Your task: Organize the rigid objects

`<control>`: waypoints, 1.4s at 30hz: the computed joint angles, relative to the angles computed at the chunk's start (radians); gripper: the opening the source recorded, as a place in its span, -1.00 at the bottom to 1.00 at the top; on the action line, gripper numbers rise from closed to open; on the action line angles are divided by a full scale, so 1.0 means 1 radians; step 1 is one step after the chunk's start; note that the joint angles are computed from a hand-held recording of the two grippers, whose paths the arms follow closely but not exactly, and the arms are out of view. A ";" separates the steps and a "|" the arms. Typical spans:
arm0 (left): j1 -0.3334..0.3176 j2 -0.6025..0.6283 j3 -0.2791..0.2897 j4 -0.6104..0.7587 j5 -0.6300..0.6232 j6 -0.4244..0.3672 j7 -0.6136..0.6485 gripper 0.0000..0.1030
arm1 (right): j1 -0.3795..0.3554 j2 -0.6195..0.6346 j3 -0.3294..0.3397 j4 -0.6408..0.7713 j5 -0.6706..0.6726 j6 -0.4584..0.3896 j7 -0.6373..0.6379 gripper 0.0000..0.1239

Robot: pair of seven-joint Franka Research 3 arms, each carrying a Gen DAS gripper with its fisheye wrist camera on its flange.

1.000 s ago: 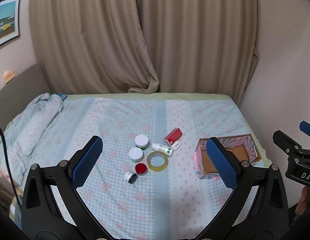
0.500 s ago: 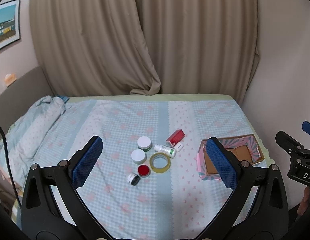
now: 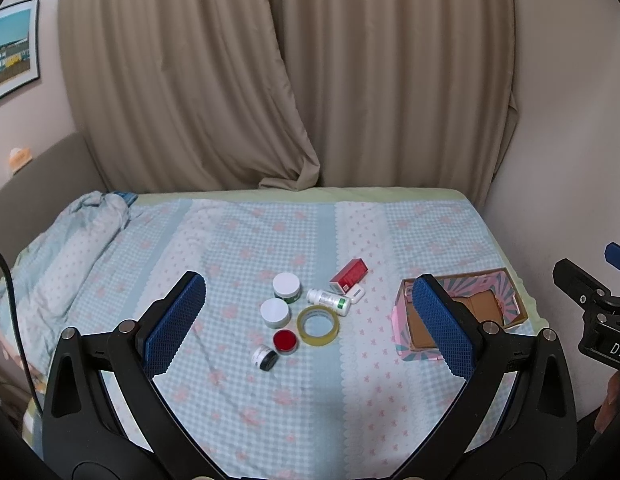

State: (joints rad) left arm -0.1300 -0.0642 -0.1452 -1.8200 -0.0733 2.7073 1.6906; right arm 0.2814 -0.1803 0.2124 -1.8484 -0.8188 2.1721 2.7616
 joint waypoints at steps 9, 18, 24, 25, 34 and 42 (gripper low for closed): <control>0.000 -0.002 -0.006 -0.005 0.039 0.003 -0.034 0.99 | -0.011 -0.012 -0.003 -0.017 0.016 0.021 0.000 0.66; -0.004 -0.003 -0.005 -0.006 0.047 0.002 -0.040 0.99 | -0.017 -0.017 0.000 -0.023 0.016 0.029 -0.011 0.66; -0.007 0.012 0.000 0.033 -0.018 -0.051 0.005 0.99 | -0.019 -0.011 -0.003 -0.013 0.028 0.029 -0.034 0.66; -0.005 0.015 0.000 0.043 -0.023 -0.065 0.006 0.99 | -0.019 -0.008 -0.008 -0.007 0.038 0.031 -0.050 0.66; 0.037 0.046 0.013 0.063 0.042 -0.133 0.000 0.99 | -0.024 0.038 -0.035 0.020 0.082 0.107 -0.126 0.66; 0.128 0.201 0.018 0.195 -0.134 -0.229 0.213 0.99 | 0.045 0.201 -0.062 0.137 0.154 0.048 -0.088 0.66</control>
State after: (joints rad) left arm -0.0022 0.1369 -0.1275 -1.6251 -0.2074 2.4786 1.9032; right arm 0.3266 0.0203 0.1503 -1.7115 -0.6643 2.2199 2.6739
